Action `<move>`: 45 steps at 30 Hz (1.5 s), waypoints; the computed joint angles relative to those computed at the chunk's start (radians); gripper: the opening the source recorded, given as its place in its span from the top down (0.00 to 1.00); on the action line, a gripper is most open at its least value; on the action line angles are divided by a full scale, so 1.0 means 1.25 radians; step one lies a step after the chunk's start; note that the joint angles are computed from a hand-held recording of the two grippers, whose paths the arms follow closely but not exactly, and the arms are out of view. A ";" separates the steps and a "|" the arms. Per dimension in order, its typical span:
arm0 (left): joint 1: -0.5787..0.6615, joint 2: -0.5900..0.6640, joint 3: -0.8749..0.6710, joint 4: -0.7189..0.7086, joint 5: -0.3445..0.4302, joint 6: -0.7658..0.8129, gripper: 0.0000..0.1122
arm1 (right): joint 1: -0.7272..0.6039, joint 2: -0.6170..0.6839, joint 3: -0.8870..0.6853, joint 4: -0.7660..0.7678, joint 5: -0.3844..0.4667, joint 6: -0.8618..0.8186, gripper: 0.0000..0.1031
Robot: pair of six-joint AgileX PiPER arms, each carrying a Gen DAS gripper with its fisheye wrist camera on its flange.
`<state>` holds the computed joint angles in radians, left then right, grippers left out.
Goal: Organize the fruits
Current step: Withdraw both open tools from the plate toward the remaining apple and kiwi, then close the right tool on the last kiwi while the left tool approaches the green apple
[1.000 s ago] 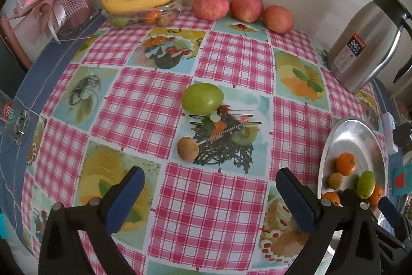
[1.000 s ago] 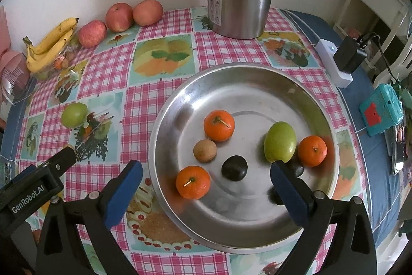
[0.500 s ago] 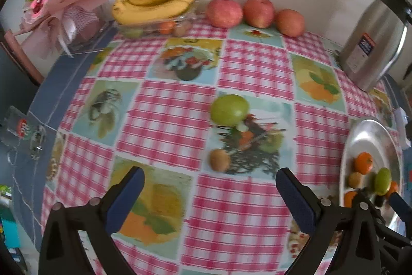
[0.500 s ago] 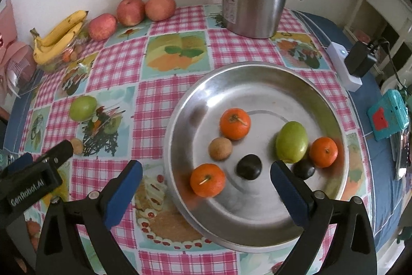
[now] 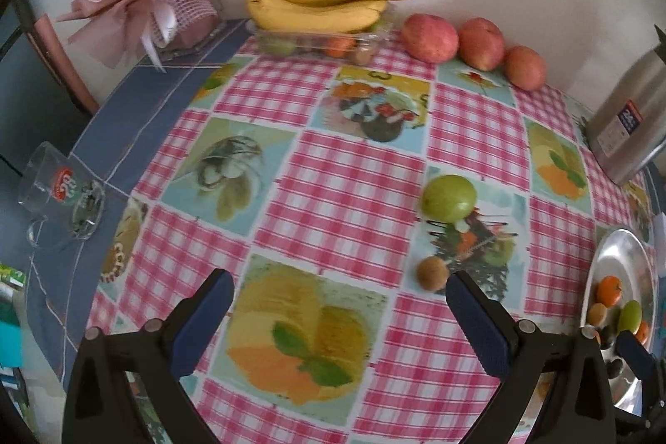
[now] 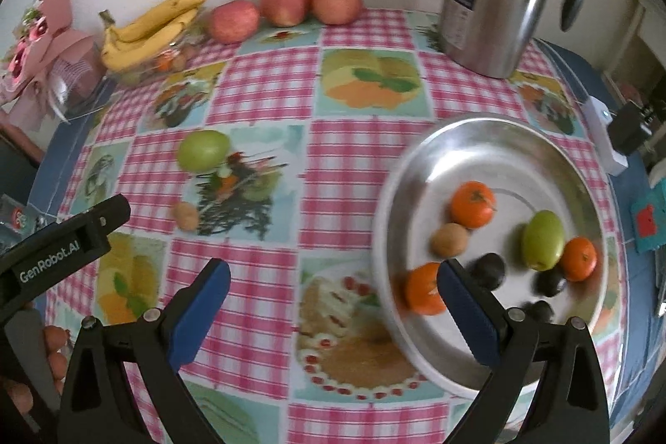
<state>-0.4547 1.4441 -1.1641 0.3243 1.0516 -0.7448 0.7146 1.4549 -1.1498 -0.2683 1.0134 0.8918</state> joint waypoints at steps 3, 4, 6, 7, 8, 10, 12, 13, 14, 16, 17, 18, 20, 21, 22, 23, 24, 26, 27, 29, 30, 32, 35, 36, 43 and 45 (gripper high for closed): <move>0.032 -0.013 0.010 -0.011 -0.004 0.012 0.08 | 0.013 0.018 -0.015 0.004 -0.011 0.003 0.03; 0.047 -0.018 0.015 -0.020 -0.009 0.018 0.08 | 0.017 0.021 -0.018 0.005 -0.015 0.004 0.03; 0.068 -0.021 0.022 -0.031 -0.016 0.025 0.08 | 0.021 0.032 -0.025 0.009 -0.022 0.005 0.03; 0.082 -0.023 0.026 -0.040 -0.020 0.031 0.08 | 0.022 0.037 -0.028 0.012 -0.024 0.005 0.03; 0.088 -0.022 0.028 -0.045 -0.023 0.034 0.08 | 0.023 0.043 -0.032 0.015 -0.026 0.004 0.03; 0.105 -0.022 0.035 -0.061 -0.030 0.045 0.08 | 0.024 0.054 -0.035 0.024 -0.034 0.001 0.03; 0.113 -0.020 0.040 -0.065 -0.035 0.045 0.08 | 0.023 0.068 -0.040 0.031 -0.043 -0.002 0.03; 0.118 -0.016 0.042 -0.071 -0.040 0.049 0.08 | 0.021 0.073 -0.039 0.036 -0.050 -0.005 0.03; 0.123 -0.011 0.044 -0.078 -0.046 0.052 0.08 | 0.020 0.080 -0.040 0.042 -0.058 -0.009 0.03; 0.132 0.003 0.047 -0.095 -0.056 0.064 0.08 | 0.017 0.094 -0.037 0.058 -0.074 -0.021 0.03; 0.137 0.011 0.049 -0.105 -0.060 0.071 0.08 | 0.016 0.103 -0.039 0.062 -0.077 -0.025 0.03; 0.138 0.014 0.052 -0.109 -0.062 0.072 0.08 | 0.019 0.114 -0.041 0.058 -0.081 -0.025 0.03; 0.144 0.025 0.055 -0.115 -0.068 0.073 0.08 | 0.021 0.132 -0.041 0.056 -0.096 -0.029 0.03; 0.147 0.029 0.057 -0.117 -0.069 0.073 0.08 | 0.020 0.140 -0.041 0.064 -0.108 -0.037 0.03; 0.152 0.035 0.059 -0.118 -0.073 0.071 0.08 | 0.017 0.148 -0.038 0.075 -0.125 -0.044 0.03; 0.157 0.040 0.060 -0.118 -0.077 0.070 0.08 | 0.015 0.153 -0.036 0.082 -0.137 -0.048 0.03; 0.161 0.042 0.063 -0.119 -0.079 0.070 0.08 | 0.013 0.159 -0.035 0.087 -0.151 -0.052 0.03; 0.174 0.051 0.064 -0.121 -0.083 0.073 0.08 | 0.014 0.168 -0.038 0.081 -0.162 -0.050 0.03; 0.177 0.054 0.064 -0.121 -0.084 0.074 0.08 | 0.017 0.173 -0.041 0.070 -0.163 -0.040 0.03; 0.187 0.057 0.065 -0.118 -0.086 0.074 0.08 | 0.019 0.184 -0.049 0.053 -0.166 -0.023 0.03; 0.189 0.058 0.065 -0.116 -0.087 0.073 0.08 | 0.019 0.191 -0.054 0.052 -0.167 -0.022 0.03; 0.199 0.063 0.066 -0.114 -0.091 0.072 0.08 | 0.016 0.202 -0.064 0.053 -0.170 -0.021 0.03; 0.214 0.069 0.069 -0.122 -0.106 0.075 0.08 | 0.021 0.214 -0.070 0.034 -0.197 -0.021 0.03; 0.219 0.070 0.069 -0.127 -0.109 0.079 0.08 | 0.024 0.221 -0.075 0.029 -0.201 -0.024 0.03; 0.244 0.081 0.081 -0.153 -0.130 0.103 0.08 | 0.048 0.257 -0.104 -0.017 -0.218 -0.008 0.04; 0.246 0.100 0.068 -0.155 -0.135 0.106 0.08 | 0.049 0.267 -0.112 -0.017 -0.222 -0.011 0.04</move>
<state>-0.1477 1.5686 -1.0785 0.1310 0.8825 -0.6122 0.7753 1.7884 -1.2893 -0.2895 0.7363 0.8777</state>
